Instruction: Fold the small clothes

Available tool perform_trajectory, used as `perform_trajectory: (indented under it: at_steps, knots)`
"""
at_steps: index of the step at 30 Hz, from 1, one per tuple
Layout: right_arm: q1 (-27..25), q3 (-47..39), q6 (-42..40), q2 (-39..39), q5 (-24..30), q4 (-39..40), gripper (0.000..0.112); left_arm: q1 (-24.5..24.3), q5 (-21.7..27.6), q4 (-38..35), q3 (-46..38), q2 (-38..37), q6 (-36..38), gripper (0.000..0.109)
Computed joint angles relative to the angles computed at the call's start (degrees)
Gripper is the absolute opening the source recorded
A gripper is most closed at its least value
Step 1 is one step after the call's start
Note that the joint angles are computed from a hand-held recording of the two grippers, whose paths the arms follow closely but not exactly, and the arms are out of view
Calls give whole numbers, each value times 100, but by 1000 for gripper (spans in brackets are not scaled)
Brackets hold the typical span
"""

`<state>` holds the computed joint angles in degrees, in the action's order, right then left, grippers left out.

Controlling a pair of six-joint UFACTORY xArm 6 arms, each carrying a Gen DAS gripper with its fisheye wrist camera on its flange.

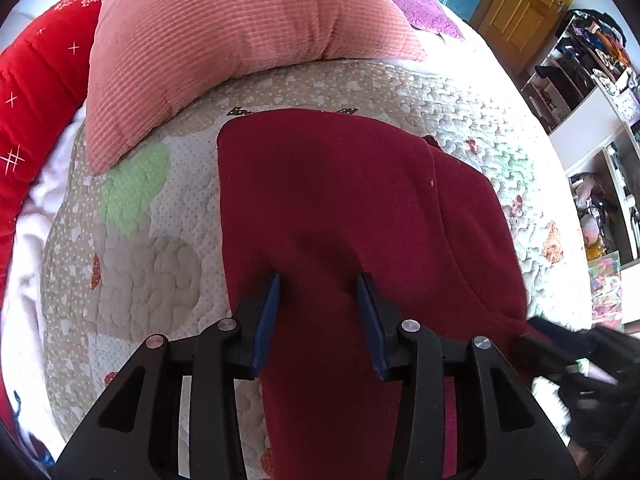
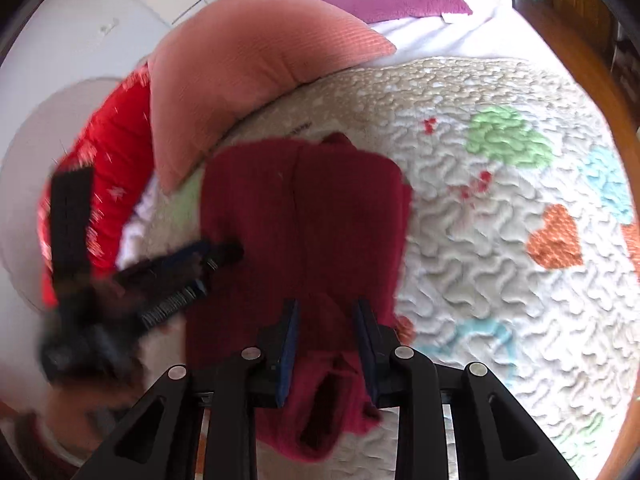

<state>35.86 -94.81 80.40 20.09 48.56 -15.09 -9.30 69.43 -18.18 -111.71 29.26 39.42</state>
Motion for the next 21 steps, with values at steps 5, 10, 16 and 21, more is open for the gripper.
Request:
perform_trajectory:
  at_steps: [5, 10, 16, 21]
  knots:
    - [-28, 428, 29, 96, -236, 306, 28, -30, -131, 21, 221, -131, 166, 40]
    - [-49, 963, 421, -433, -669, 32, 36, 435, 1184, -810, -906, 412, 38, 44]
    - [-296, 2120, 1691, -1093, -1788, -974, 77, 971, 2238, -1630, -1758, 999, -324, 69]
    - [-582, 2481, 1189, -638, -3343, -156, 77, 873, 2680, -1571, -1954, 1357, -392, 69]
